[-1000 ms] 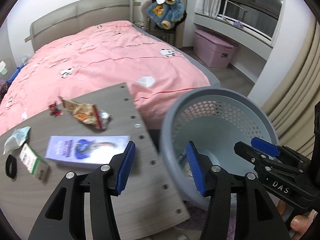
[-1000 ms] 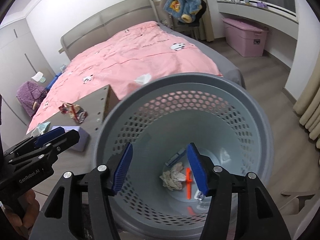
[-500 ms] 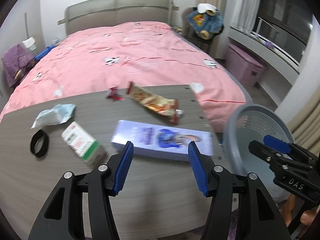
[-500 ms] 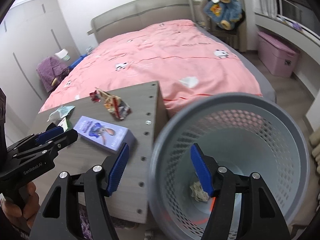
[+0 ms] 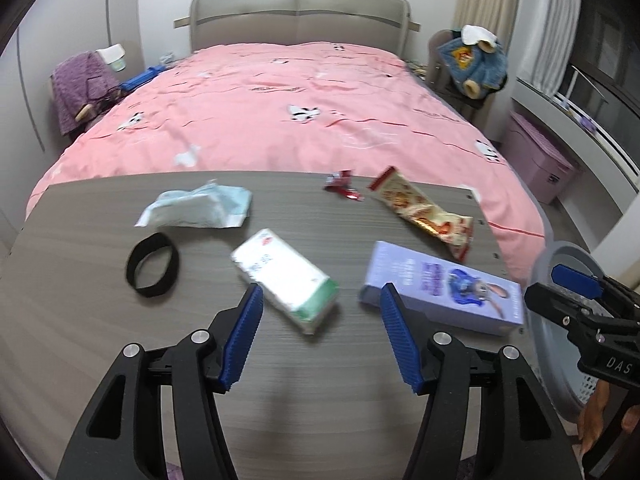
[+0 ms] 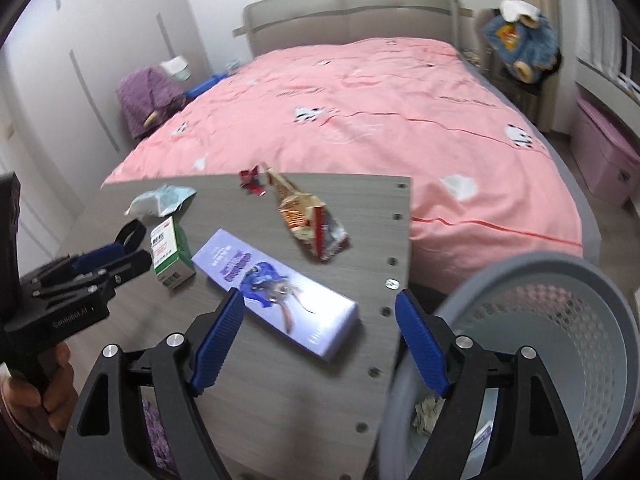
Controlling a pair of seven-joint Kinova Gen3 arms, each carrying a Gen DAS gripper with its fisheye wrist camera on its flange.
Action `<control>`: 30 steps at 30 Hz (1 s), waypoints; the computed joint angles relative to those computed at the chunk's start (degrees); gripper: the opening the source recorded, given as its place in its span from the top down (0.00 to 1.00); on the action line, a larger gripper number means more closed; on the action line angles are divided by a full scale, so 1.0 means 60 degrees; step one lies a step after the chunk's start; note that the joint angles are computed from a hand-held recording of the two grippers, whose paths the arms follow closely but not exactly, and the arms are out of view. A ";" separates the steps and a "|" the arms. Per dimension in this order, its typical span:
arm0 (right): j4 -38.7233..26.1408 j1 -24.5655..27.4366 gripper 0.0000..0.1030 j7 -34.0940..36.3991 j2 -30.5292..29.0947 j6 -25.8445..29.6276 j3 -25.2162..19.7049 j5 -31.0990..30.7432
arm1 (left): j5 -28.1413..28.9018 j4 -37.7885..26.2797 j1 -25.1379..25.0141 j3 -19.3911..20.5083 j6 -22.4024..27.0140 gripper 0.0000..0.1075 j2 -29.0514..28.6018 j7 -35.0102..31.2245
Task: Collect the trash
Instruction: 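Move both tools back over the table, then lower the right tool onto the purple Zootopia box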
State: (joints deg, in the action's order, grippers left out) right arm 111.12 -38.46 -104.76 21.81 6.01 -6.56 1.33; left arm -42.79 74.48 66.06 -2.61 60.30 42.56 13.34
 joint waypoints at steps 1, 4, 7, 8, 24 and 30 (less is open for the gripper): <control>-0.0169 0.0169 0.23 0.0162 0.0120 0.0141 -0.0229 0.0049 | 0.0021 0.0125 0.0004 -0.0019 -0.0019 0.46 -0.0046 0.0098; -0.0610 0.0409 0.21 0.0558 0.0420 0.0559 -0.0603 0.0128 | 0.0061 0.0463 -0.0045 -0.0023 -0.0106 0.46 -0.0193 0.0355; -0.0987 0.0273 0.19 0.0903 0.0638 0.0926 -0.0579 0.0300 | 0.0019 0.0659 -0.0071 0.0003 -0.0093 0.46 -0.0280 0.0533; -0.1116 0.0223 0.18 0.1009 0.0715 0.1056 -0.0560 0.0355 | 0.0001 0.0710 -0.0094 0.0015 -0.0097 0.46 -0.0305 0.0576; -0.2816 -0.0119 0.21 0.2033 0.1844 0.2769 -0.0506 0.0542 | -0.0206 0.1267 -0.0254 0.0237 -0.0074 0.46 -0.0575 0.1135; -0.3103 0.0083 0.28 0.2370 0.2047 0.3178 -0.0767 0.0278 | -0.0234 0.1385 -0.0300 0.0280 -0.0171 0.46 -0.0618 0.1222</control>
